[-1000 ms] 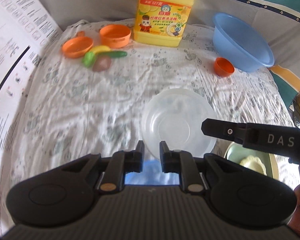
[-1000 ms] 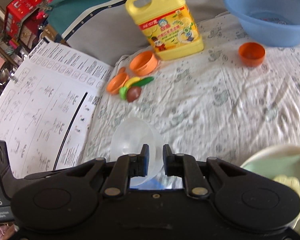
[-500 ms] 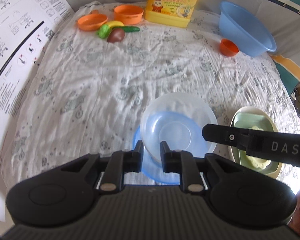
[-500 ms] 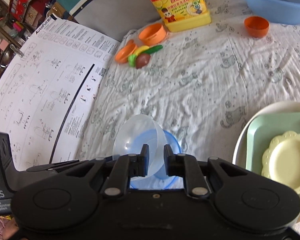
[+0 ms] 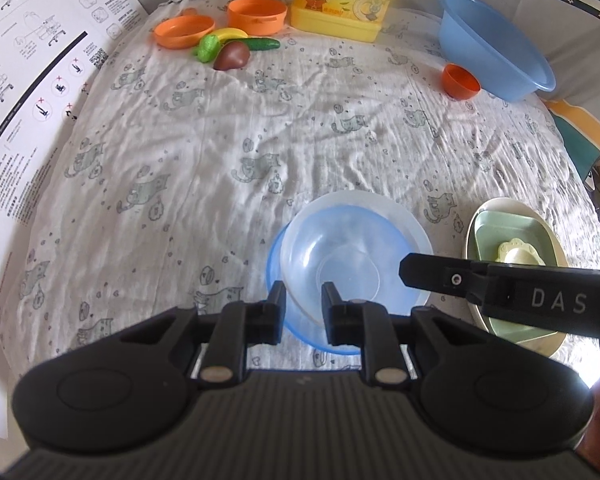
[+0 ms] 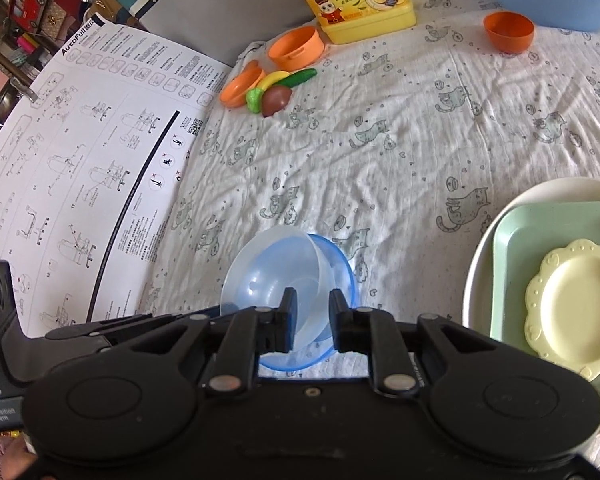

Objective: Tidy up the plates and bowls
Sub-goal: 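Open both grippers to release the clear bowl inside the blue bowl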

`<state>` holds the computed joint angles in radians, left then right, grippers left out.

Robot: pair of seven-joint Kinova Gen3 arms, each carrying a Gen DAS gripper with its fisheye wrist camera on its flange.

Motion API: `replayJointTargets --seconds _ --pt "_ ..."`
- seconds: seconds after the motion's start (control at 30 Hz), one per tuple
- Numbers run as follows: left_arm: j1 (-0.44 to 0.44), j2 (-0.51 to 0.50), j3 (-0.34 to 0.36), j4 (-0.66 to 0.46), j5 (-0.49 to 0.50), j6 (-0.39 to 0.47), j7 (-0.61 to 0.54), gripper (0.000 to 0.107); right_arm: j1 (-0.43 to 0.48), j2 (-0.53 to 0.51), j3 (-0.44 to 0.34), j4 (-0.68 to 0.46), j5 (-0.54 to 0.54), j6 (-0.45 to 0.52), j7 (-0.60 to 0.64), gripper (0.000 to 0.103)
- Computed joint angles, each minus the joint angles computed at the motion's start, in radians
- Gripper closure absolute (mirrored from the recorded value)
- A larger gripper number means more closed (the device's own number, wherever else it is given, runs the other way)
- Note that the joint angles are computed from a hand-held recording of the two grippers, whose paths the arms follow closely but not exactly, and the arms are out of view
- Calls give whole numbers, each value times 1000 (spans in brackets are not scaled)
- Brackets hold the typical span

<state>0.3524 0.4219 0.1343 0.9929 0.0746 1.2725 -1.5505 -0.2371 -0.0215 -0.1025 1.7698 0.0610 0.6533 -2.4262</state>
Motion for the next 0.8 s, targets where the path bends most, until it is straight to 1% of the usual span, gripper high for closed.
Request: replayJointTargets --seconds 0.07,0.1,0.13,0.17,0.2,0.23,0.27,0.3,0.33,0.37,0.43,0.57,0.8 --pt "-2 2 1 1 4 1 0 90 1 1 2 3 -13 -5 10 76" --pt "-3 2 1 2 7 0 1 87 2 2 3 5 -20 -12 16 74" --pt "-6 -2 2 10 13 -11 2 86 3 2 4 7 -27 -16 23 67" --pt "-6 -9 1 20 13 -24 3 78 4 0 4 9 -26 -20 23 50" --pt "0 -18 -3 34 2 -42 7 60 3 -3 1 14 -10 -26 7 38" --pt "11 -29 -10 49 -18 -64 16 49 2 -9 -5 17 22 -32 -26 22" --pt "22 -42 -17 68 -40 -91 28 29 2 -16 -11 22 54 -37 -55 14" --pt "31 -55 -22 91 -61 -122 38 17 2 -24 -13 28 72 -46 -70 12" --pt "36 -65 -24 107 -76 -146 46 13 3 -29 -17 31 89 -49 -85 9" --pt "36 -69 -24 113 -85 -155 53 5 5 -31 -21 30 108 -46 -105 3" --pt "25 -63 -19 105 -81 -149 63 4 8 -36 -29 34 142 -42 -145 0" --pt "4 -47 -14 89 -57 -117 82 4 7 -37 -40 42 193 -17 -212 0" --pt "8 -48 -11 98 -65 -119 85 4 -1 -41 -41 54 206 -7 -241 0"
